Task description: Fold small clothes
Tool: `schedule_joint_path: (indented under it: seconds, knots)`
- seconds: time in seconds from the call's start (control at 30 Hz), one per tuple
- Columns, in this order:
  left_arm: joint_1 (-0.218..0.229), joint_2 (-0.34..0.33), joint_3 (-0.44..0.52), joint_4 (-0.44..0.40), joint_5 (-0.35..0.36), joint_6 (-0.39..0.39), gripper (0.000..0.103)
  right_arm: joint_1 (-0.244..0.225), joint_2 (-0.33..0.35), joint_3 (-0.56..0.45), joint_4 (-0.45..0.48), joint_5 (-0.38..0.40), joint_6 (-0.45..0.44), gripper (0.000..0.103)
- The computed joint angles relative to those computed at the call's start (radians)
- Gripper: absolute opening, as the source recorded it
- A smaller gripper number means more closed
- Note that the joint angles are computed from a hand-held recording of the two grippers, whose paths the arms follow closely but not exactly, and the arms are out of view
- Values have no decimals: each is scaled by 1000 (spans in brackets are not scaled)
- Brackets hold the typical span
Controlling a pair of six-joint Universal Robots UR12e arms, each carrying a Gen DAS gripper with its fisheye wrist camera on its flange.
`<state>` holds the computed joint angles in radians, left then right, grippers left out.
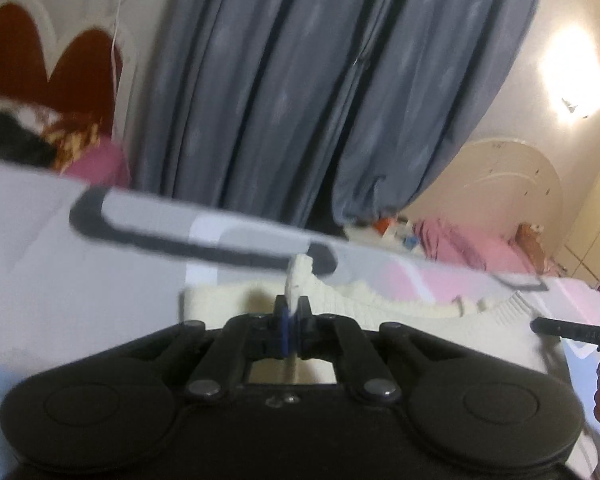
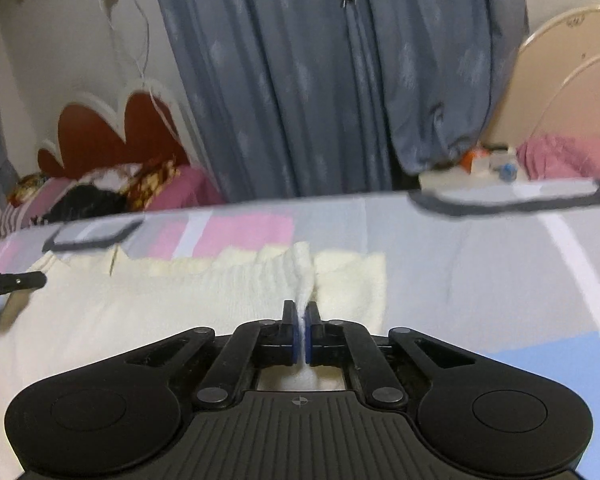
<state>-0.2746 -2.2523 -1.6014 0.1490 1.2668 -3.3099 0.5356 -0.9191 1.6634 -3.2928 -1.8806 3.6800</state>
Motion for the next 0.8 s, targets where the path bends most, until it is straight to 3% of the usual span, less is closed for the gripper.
schedule_joint_path:
  seconds: [0.1,0.2,0.27,0.33,0.37,0.43,0.47,0.53,0.57,0.67,0.73,0.8]
  knots:
    - [-6,-8,15,29,11,-7,3,7,2,0,-38,-39,-17,2]
    - [-15,-22,44,-7,31,-4,3,4,3,2,-40,-49,8,2]
    - [-23,-34,67,-73,56,22,3,-2,4,-1,-11,-44,35,2]
    - [-25,-51,93,-179,62,25,6,-14,4,-13,76,-8,82,2]
    - [-24,-52,89,-170,59,11,8,-22,4,-17,107,21,96,2]
    - [-23,-41,68,-132,65,-30,28,-22,3,-13,100,7,105,3]
    - [-31,-28,51,-106,104,-35,41,-18,-5,-12,112,-6,114,4]
    - [-55,-16,22,14,155,18,50,0,-8,-8,69,-51,75,12]
    - [-66,-13,23,25,130,54,55,6,-3,-13,37,-37,36,12]
    - [-96,-16,62,-90,51,105,61,23,29,-74,69,15,-41,12]
    - [-120,-24,69,-113,55,165,61,32,56,-125,110,77,-73,12]
    - [-132,-28,66,-126,73,226,61,51,77,-155,114,82,-149,13]
